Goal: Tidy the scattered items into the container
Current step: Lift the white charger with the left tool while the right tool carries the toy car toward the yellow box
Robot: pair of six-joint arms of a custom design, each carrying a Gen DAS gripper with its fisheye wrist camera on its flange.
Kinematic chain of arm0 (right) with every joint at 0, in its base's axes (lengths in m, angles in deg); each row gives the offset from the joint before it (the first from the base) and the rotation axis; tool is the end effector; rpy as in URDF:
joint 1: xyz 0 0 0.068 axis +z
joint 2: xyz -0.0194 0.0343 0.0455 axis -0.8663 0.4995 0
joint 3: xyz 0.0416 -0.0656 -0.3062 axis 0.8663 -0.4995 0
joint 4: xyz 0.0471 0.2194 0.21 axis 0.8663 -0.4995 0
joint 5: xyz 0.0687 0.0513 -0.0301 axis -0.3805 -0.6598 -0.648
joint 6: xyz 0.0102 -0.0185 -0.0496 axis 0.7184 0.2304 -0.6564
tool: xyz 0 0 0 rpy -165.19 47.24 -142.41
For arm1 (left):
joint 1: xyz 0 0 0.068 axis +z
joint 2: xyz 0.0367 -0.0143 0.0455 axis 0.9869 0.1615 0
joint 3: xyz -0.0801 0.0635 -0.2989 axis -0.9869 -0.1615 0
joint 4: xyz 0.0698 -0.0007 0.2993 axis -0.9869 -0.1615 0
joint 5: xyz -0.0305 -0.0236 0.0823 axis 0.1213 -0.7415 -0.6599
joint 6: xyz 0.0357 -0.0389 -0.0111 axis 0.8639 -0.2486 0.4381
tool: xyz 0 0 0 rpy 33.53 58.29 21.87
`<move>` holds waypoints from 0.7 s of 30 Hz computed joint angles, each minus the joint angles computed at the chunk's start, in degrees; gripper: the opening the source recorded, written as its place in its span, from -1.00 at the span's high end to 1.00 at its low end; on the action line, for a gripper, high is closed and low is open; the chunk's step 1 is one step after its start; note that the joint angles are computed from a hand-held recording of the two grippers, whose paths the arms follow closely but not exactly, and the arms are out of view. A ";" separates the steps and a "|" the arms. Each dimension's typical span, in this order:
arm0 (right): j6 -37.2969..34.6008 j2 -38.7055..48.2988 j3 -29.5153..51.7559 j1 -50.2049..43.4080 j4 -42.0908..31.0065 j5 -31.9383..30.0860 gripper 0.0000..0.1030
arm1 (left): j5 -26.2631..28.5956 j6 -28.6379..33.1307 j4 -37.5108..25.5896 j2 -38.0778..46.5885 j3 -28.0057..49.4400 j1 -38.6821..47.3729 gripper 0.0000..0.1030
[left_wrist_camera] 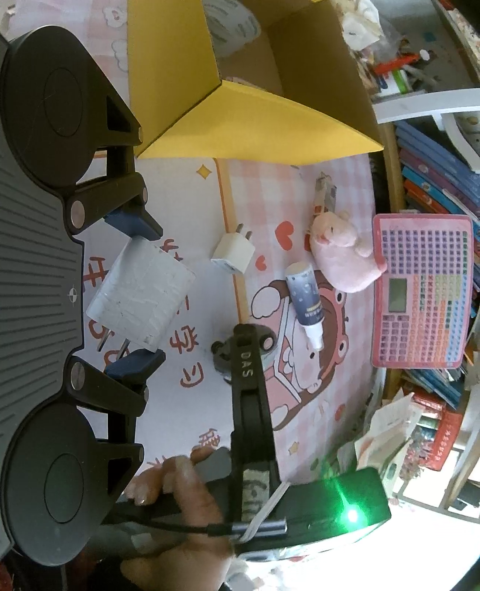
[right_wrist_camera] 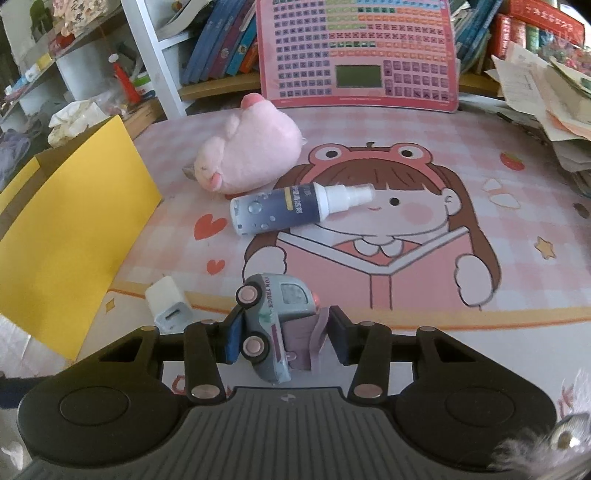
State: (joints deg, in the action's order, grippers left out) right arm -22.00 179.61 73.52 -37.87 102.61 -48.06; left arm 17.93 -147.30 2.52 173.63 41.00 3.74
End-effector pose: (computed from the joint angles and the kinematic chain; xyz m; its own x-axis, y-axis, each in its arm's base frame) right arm 0.2380 0.1086 0.0702 -0.6968 -0.3645 -0.6177 -0.5840 0.7883 0.1937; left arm 0.0859 -0.2773 0.1059 -0.7787 -0.1947 -0.5964 -0.1650 0.9807 -0.1048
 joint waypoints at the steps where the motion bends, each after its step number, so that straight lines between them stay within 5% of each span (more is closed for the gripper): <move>1: 0.17 -1.16 -0.67 -0.03 -0.38 0.25 0.15 | -0.38 -0.29 0.18 -0.29 -0.30 -0.46 -0.25; 11: 3.96 -16.63 -7.67 2.93 -8.45 3.35 0.15 | -3.81 -5.37 1.30 -4.29 -4.65 -5.64 -0.25; 21: 13.32 -33.22 -12.73 13.67 -17.56 13.18 0.15 | -6.76 -10.33 0.11 -8.29 -8.52 -12.61 -0.25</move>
